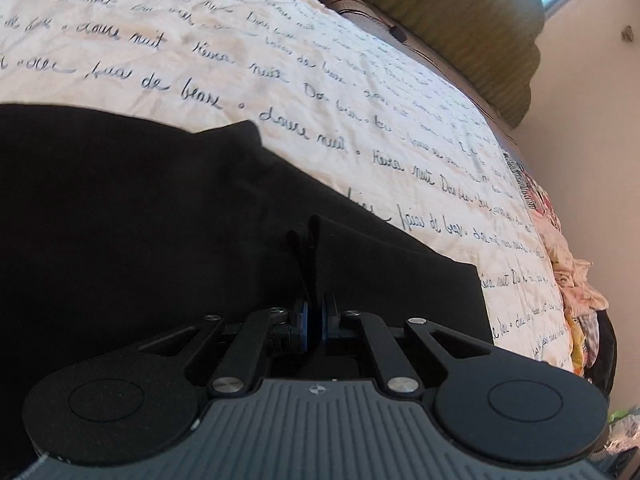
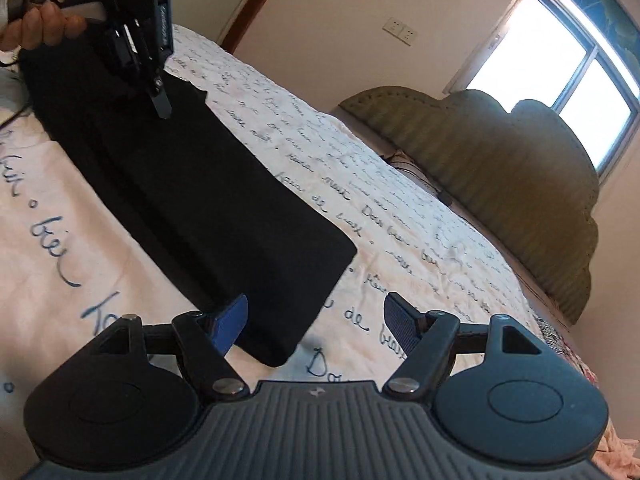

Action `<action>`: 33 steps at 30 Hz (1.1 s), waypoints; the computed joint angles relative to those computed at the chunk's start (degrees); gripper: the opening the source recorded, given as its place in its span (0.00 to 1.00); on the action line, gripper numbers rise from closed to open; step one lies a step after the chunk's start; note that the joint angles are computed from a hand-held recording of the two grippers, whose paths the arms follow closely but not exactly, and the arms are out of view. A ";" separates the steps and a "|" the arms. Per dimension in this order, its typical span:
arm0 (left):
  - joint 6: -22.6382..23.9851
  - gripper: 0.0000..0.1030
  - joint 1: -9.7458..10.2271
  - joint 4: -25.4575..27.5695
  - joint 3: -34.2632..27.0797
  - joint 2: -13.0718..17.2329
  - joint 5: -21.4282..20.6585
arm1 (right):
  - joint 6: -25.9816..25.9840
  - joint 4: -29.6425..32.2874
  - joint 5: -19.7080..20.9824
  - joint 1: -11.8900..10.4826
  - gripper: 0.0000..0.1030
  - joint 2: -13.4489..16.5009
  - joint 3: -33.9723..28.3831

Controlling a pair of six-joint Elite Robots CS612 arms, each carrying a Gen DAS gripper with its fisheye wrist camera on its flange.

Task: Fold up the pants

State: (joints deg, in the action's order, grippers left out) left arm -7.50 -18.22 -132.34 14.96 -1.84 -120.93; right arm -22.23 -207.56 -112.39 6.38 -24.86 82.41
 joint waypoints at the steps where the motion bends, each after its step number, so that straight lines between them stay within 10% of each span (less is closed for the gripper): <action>1: 0.12 0.07 0.06 -0.70 0.83 -0.36 -0.33 | -0.20 -0.21 1.81 -0.12 0.73 -0.46 0.70; 10: 0.44 0.07 0.35 1.95 -1.47 0.53 -1.80 | -4.23 1.98 0.06 0.52 0.73 1.34 -2.16; 20: -3.04 0.34 0.88 8.18 -8.06 4.08 -5.94 | -2.81 0.74 0.42 -0.23 0.73 0.84 -1.33; 23: -2.10 0.03 0.13 0.21 1.98 -0.76 -1.67 | -2.07 0.34 0.38 -0.23 0.73 0.56 -0.90; 27: -2.10 0.04 0.02 -9.40 11.07 -5.40 1.05 | -2.37 -1.42 0.27 -0.16 0.73 0.22 -0.20; 33: -2.94 0.04 0.83 -8.82 12.26 -6.23 2.40 | -4.46 -4.22 0.53 0.22 0.73 0.23 0.18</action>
